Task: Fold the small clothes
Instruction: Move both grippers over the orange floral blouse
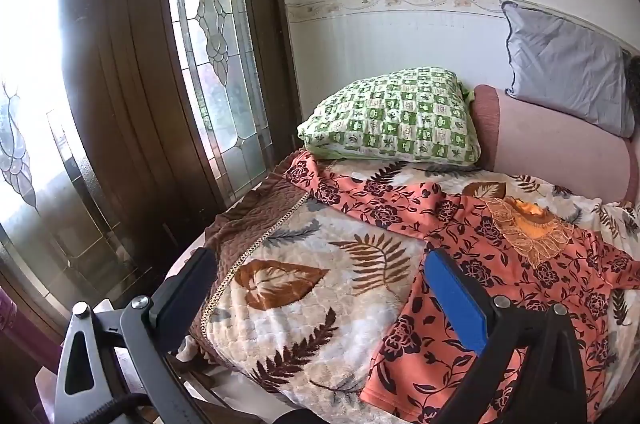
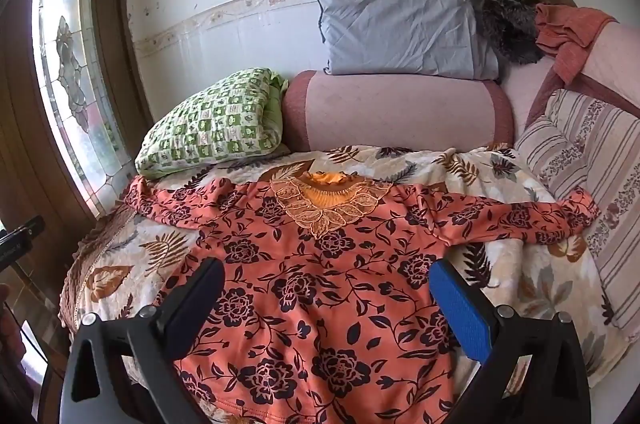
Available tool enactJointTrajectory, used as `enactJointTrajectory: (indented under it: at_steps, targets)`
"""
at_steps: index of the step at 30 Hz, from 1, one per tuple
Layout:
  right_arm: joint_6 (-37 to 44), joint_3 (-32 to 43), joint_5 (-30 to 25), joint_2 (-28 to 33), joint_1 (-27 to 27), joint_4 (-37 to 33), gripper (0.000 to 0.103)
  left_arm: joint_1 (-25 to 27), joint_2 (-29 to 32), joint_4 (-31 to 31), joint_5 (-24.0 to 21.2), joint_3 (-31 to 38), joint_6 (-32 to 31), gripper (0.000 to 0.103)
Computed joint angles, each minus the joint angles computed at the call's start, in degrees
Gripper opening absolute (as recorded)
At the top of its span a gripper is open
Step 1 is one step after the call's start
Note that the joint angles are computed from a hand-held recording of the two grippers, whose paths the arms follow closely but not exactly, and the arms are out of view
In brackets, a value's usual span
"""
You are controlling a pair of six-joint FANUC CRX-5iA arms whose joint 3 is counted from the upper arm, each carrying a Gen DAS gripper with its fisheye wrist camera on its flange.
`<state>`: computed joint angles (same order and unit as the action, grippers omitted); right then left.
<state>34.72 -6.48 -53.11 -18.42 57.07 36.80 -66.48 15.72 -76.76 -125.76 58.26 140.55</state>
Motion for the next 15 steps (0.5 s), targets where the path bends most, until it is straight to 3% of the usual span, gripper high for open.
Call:
enactJointTrajectory:
  at_steps: [10, 15]
  targets:
    - [0.89, 0.47, 0.34, 0.44, -0.82, -1.21, 0.103, 0.14, -1.14, 1.05, 0.47, -1.78, -0.21, 0.103]
    - [1.37, 0.37, 1.01, 0.23, -2.09, -2.51, 0.103, 0.46, 2.51, 0.18, 1.10, 3.16, -2.98, 0.103]
